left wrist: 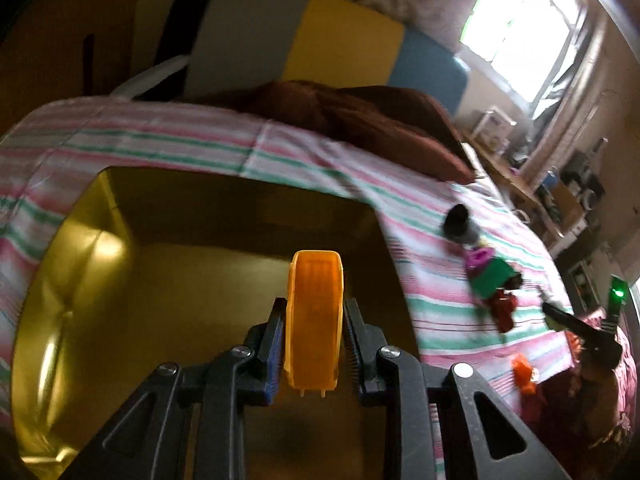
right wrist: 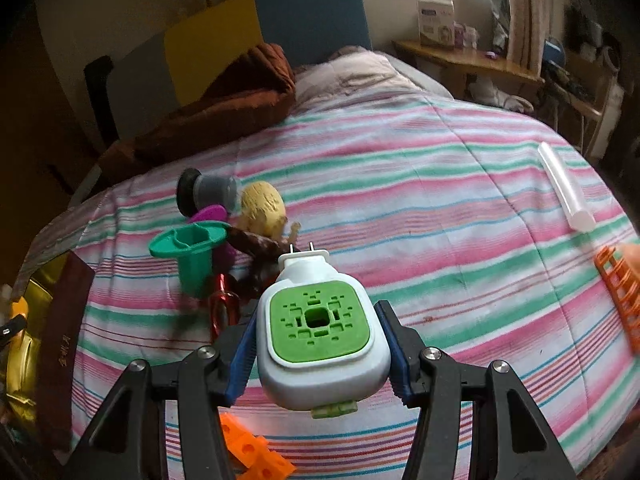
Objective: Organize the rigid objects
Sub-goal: 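Lift and carry the yellow piece over the gold tray with the left gripper, then open the left gripper to drop the yellow piece into the tray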
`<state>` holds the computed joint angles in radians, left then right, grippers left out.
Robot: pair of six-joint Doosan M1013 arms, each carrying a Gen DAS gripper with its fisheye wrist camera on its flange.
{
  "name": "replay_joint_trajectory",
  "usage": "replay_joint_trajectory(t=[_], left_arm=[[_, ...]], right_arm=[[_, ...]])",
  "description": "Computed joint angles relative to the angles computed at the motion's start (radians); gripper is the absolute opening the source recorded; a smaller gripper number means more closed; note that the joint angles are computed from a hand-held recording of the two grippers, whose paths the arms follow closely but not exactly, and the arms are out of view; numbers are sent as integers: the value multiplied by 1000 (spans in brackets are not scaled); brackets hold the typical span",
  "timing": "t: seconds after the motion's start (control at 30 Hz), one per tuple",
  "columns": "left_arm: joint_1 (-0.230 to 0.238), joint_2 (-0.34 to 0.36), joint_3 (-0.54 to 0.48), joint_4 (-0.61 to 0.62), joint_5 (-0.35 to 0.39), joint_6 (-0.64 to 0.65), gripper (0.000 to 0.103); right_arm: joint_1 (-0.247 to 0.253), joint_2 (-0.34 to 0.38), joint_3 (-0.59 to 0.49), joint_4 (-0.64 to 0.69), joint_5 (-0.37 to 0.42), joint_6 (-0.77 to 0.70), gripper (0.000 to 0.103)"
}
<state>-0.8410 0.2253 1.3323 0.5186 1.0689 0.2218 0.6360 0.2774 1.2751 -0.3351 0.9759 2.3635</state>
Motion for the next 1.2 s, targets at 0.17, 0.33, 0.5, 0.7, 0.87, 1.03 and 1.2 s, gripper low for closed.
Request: replay_joint_trajectory(t=[0.17,0.33,0.5,0.7,0.87,1.03,1.2], left_arm=[[40,-27,52,-47,19,-25,26],[79,-45,91,-99,35,-45,26],[115,-46,100,-137,45,-43,26],[146,-12,48,-125,152,-21,26],[148,-16,43,-87,182,-51,44],[100,-68,102,-22,132,-181,44],[15,-100,149,82,100,-286,44]], right_arm=[[-5,2,-5,42,-13,-26,56],[-8,-1,-8,119,-18,-45,56],[25,11,-42,116,-10,-78,56],[65,35,-99,165,-45,-141,56],[101,69,-159,229,-63,-218,56],[133,118,-231,317,-51,-315,56],[158,183,-321,404,-12,-396,56]])
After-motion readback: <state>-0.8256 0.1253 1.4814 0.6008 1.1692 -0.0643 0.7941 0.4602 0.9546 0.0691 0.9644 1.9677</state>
